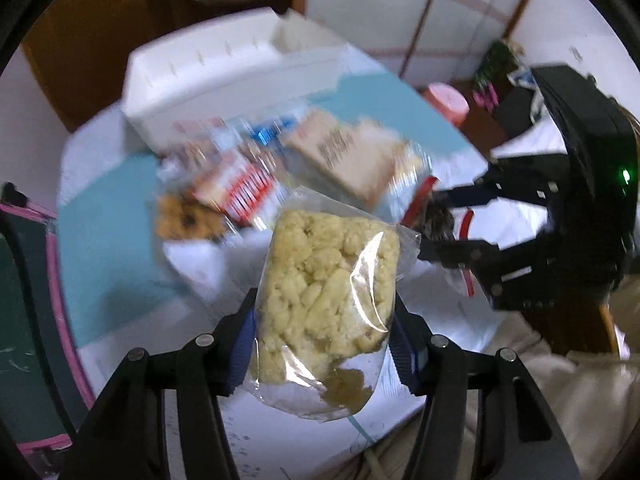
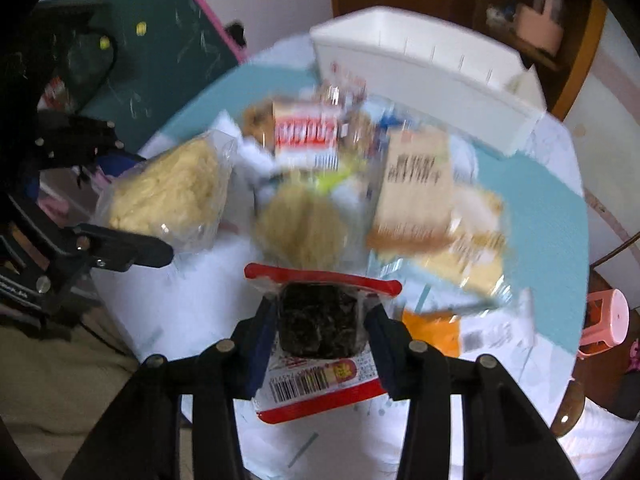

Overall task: Organize snacks
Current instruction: 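Carry both packs over the white basket and open both grippers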

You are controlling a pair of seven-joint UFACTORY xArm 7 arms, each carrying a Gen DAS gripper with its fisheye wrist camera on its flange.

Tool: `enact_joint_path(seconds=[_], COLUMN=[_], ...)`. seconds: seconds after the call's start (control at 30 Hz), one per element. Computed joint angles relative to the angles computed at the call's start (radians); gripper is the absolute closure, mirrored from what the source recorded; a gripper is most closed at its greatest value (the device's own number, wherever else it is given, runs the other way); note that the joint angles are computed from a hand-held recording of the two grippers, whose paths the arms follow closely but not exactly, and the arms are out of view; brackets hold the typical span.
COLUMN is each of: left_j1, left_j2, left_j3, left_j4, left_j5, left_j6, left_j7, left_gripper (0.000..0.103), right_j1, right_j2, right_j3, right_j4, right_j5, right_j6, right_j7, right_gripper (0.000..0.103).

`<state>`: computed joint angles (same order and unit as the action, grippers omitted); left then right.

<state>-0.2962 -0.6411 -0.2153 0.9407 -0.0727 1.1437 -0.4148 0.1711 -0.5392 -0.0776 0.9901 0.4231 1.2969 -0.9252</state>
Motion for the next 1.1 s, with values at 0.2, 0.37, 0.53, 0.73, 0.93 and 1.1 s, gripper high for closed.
enact_joint_path(seconds=[0.2, 0.37, 0.53, 0.73, 0.93, 1.1], left_j1=[0.115, 0.195, 0.198, 0.161, 0.148, 0.17], left_j2=[0.124, 0.329, 0.547, 0.73, 0.793, 0.803], left_j3=[-0.021, -0.006, 0.038, 0.127, 0.177, 0.188], left_j4=[0.247, 0.47, 0.661, 0.733, 0.702, 0.675], left_j5=[0.152, 0.295, 0.444, 0.511, 0.444, 0.322], left_j6=[0.039, 0.03, 0.018, 0.01, -0.007, -0.006], left_j7=[-0.074, -0.149, -0.228, -0.286, -0.299, -0.249], left_gripper=[0.046, 0.046, 0.046, 0.045, 0.021, 0.014], right_j1=[0.018, 0.018, 0.023, 0.068, 0.065, 0.001], right_j2=[0.055, 0.275, 0.551, 0.77, 0.835, 0.801], right_j3=[0.039, 0.096, 0.153, 0.192, 0.204, 0.207], right_j4=[0.152, 0.423, 0.715, 0.865, 0.831, 0.73], right_j5=[0.063, 0.048, -0.018, -0.222, -0.245, -0.113], right_j6=[-0.104, -0.232, -0.328, -0.38, -0.286, -0.304], right_j7=[0.137, 0.358, 0.603, 0.773, 0.776, 0.751], right_gripper=[0.059, 0.059, 0.059, 0.058, 0.046, 0.026])
